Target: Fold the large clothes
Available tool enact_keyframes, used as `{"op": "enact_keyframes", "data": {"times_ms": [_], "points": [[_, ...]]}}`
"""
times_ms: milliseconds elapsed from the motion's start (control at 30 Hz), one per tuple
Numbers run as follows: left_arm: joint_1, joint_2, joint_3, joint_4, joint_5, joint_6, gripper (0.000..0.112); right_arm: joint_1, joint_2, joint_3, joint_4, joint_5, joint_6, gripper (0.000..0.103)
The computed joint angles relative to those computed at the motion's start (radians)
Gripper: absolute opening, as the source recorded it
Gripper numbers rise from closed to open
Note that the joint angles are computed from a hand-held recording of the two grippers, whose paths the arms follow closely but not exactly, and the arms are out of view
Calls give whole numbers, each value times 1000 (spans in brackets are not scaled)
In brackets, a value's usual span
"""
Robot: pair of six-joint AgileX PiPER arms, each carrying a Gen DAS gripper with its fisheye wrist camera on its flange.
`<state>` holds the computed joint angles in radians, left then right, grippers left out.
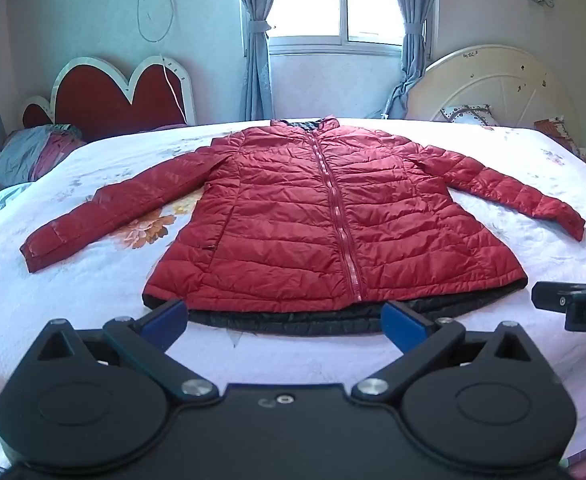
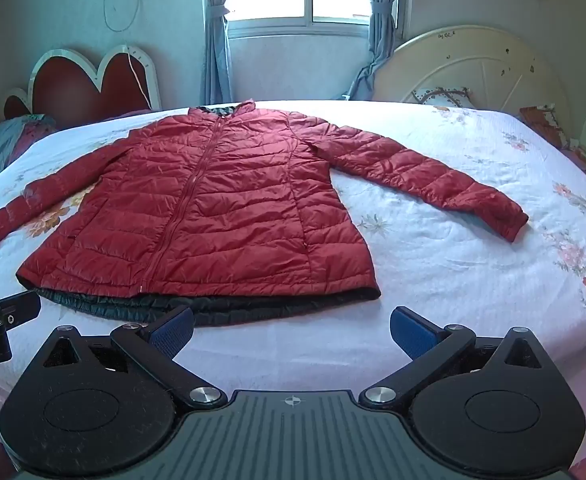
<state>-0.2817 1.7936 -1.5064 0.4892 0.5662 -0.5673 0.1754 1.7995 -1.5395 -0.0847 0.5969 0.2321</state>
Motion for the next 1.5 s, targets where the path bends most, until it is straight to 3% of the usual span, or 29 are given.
{"op": "enact_keyframes", "data": {"times_ms": [1500], "points": [[0,16,-9,36,16,-23,103,-7,10,-4,29,8,-9,103]]}}
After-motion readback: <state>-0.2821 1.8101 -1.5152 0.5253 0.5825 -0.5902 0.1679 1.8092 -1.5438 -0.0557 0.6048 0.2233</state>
